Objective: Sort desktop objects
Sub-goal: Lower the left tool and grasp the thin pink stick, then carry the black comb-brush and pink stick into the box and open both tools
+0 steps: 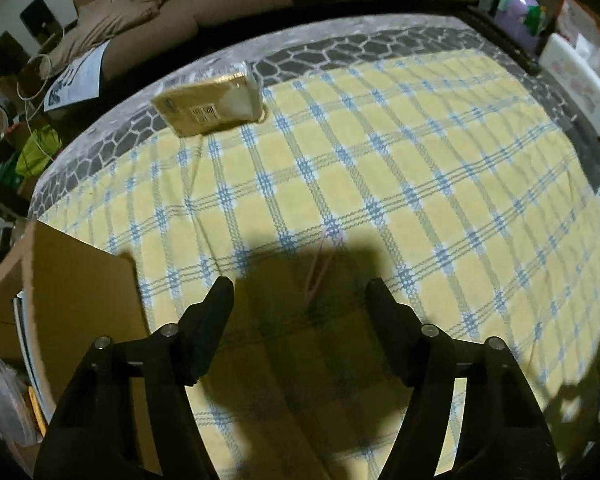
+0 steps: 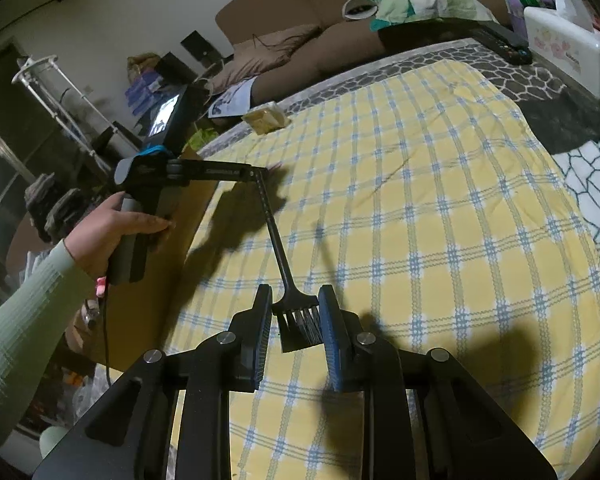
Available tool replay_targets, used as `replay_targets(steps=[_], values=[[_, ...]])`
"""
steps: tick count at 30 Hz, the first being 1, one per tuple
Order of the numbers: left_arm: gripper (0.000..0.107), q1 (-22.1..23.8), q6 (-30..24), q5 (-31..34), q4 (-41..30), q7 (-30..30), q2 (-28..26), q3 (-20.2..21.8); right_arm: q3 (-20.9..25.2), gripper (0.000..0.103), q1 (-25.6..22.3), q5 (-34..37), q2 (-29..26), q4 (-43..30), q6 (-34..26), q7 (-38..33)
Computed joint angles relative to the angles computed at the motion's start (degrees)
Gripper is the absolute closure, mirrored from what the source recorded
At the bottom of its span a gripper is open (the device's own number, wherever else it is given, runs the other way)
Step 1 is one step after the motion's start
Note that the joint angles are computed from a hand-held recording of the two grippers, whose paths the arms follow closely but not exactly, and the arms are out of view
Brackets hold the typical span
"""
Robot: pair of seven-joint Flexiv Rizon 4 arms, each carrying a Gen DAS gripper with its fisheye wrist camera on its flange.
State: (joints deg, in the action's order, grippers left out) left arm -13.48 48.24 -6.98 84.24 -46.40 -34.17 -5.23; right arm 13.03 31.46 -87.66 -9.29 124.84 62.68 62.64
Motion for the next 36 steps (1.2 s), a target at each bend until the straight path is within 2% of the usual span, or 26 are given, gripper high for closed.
replay_targets(steps=[2,4,6,8,9,11,14,16,18,21,25,29,36], values=[[0.050,-0.41,0.14,0.83,-0.02,-0.68,-0.37,0.54,0.00,0.080,0.09,0.12,-0.30,-0.20,0.07,-0.05],[0.067,0.49,-0.90,-0.64,0.43,0.06,-0.41,-0.49,0.02,0.080,0.23,0.72,-0.57,-0.40,-0.01,-0.63],[0.077,0.99,-1.21,-1.86,0.83,0.54,-0.29,-1.09,-0.17,0.080,0.27,0.45,-0.86,-0.58,0.29,-0.18],[0.097,1.29,-1.41,-2.71,1.45,1.40,0.11,-1.54,-0.17,0.080,0.47,1.20,-1.23,-0.97,0.12,-1.03],[0.101,1.08,-1.11,-2.55,1.63,1.32,0.29,-1.30,-0.18,0.080,0.61,1.75,-1.43,-1.19,0.00,-1.74],[0.101,1.84,-1.31,-4.18,2.47,1.79,1.03,-1.87,-0.23,0.080,0.99,2.77,-1.80,-1.71,-0.40,-2.91],[0.101,4.55,-4.03,-9.93,3.21,2.03,2.44,-3.39,-0.65,0.080,1.43,2.69,-2.30,-2.70,-0.71,-3.24],[0.101,7.62,-8.95,-15.50,3.18,2.86,3.99,-4.60,-0.81,0.080,1.92,2.72,-2.84,-3.84,-1.18,-3.98],[0.101,11.04,-12.78,-21.56,4.88,6.17,6.90,-5.33,-1.05,0.080,2.52,2.50,-3.74,-5.55,-1.40,-4.80],[0.101,14.55,-17.11,-28.38,7.74,10.69,10.89,-4.24,-1.85,0.080,3.60,0.64,-5.70,-9.22,-1.15,-5.12],[0.101,19.22,-23.61,-35.64,11.08,14.70,15.37,-0.35,-3.26,0.080,5.43,-1.89,-10.26,-16.77,0.44,-6.64],[0.101,22.00,-25.24,-37.58,12.40,16.44,16.98,3.26,-5.08,0.080,8.47,1.12,-16.85,-26.66,2.60,-14.14],[0.101,25.72,-23.72,-35.08,11.71,16.78,15.94,6.20,-6.62,0.080,12.98,17.57,-29.65,-44.46,4.15,-33.88]])
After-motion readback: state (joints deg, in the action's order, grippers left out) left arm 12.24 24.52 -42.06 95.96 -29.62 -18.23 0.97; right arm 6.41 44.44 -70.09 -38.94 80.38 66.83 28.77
